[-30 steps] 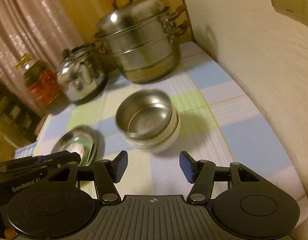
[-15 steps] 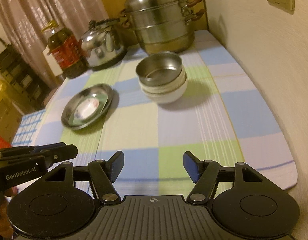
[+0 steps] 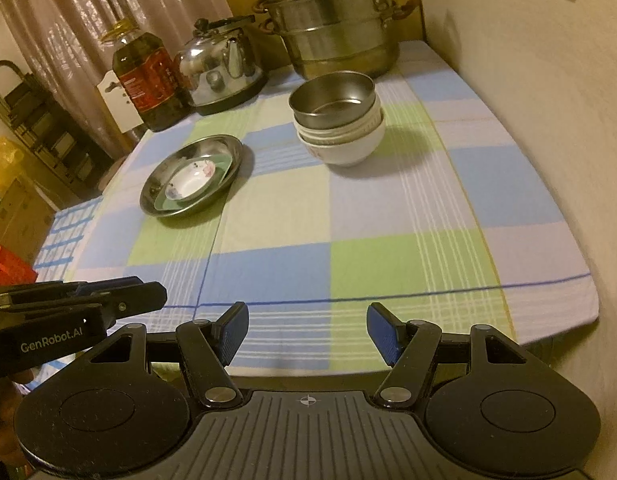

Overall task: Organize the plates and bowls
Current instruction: 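Withdraw both grippers up and away from the bowl stack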

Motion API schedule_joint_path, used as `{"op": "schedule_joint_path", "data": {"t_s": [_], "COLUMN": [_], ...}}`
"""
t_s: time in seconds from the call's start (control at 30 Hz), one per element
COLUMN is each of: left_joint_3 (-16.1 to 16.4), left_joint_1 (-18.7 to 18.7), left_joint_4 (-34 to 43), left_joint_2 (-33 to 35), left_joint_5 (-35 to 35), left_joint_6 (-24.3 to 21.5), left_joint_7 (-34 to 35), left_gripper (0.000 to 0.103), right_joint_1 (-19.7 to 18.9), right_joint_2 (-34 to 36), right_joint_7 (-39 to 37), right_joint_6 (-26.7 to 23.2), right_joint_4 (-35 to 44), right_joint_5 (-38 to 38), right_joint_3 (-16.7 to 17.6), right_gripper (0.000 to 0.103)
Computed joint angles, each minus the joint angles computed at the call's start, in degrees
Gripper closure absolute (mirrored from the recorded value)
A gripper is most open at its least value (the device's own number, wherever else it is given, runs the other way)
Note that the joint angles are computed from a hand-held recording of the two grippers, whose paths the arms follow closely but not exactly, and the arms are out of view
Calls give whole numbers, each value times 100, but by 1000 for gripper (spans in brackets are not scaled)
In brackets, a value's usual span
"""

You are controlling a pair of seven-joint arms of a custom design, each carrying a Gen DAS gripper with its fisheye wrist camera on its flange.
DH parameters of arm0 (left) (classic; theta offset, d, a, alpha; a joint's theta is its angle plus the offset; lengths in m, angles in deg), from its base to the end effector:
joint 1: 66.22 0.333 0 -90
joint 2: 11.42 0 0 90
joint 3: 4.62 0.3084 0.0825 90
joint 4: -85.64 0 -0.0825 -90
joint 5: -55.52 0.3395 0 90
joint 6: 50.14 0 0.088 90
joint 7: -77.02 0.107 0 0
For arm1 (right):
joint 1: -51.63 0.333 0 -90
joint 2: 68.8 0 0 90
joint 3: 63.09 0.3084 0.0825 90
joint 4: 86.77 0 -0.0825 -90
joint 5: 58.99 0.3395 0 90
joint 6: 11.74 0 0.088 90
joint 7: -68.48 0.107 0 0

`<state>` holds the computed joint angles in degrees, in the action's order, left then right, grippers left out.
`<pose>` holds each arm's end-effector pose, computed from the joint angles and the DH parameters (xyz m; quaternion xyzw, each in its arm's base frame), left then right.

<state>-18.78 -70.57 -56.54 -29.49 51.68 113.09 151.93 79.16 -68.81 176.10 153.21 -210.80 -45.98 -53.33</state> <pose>0.4231 -0.1456 0.4979 -0.6614 0.6728 -0.2832 0.1723 0.4420 0.3204 0.4954 -0.7079 0.6115 -0.0420 0.3511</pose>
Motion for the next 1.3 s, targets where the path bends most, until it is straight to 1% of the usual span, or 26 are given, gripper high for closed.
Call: {"op": "schedule_joint_path", "data": {"t_s": [0.1, 0.37, 0.77, 1.13, 1.3], "left_joint_3": [145, 413, 816, 1021, 1017], "left_joint_1": [-99, -180, -224, -99, -20], "left_joint_4": [-14, 28, 318, 761, 1009], "left_joint_2": [2, 52, 318, 731, 986], "left_joint_5": [-140, -559, -1425, -2343, -2753], "left_joint_6": [-44, -165, -389, -588, -484], "left_joint_7": [223, 853, 2190, 3610, 4111], "left_gripper": [82, 82, 82, 82, 82], "right_joint_1": [8, 41, 155, 381, 458], "right_joint_2": [20, 198, 656, 1092, 1239], "right_joint_7": [285, 961, 2046, 3324, 3873], "right_joint_6": [-131, -351, -762, -1138, -1225], "right_joint_4": [49, 303, 971, 1618, 1849], "right_joint_5": [-253, -791, -1606, -2493, -3015], "right_joint_3": [12, 53, 65, -53, -185], "right_gripper": [37, 37, 37, 37, 37]}}
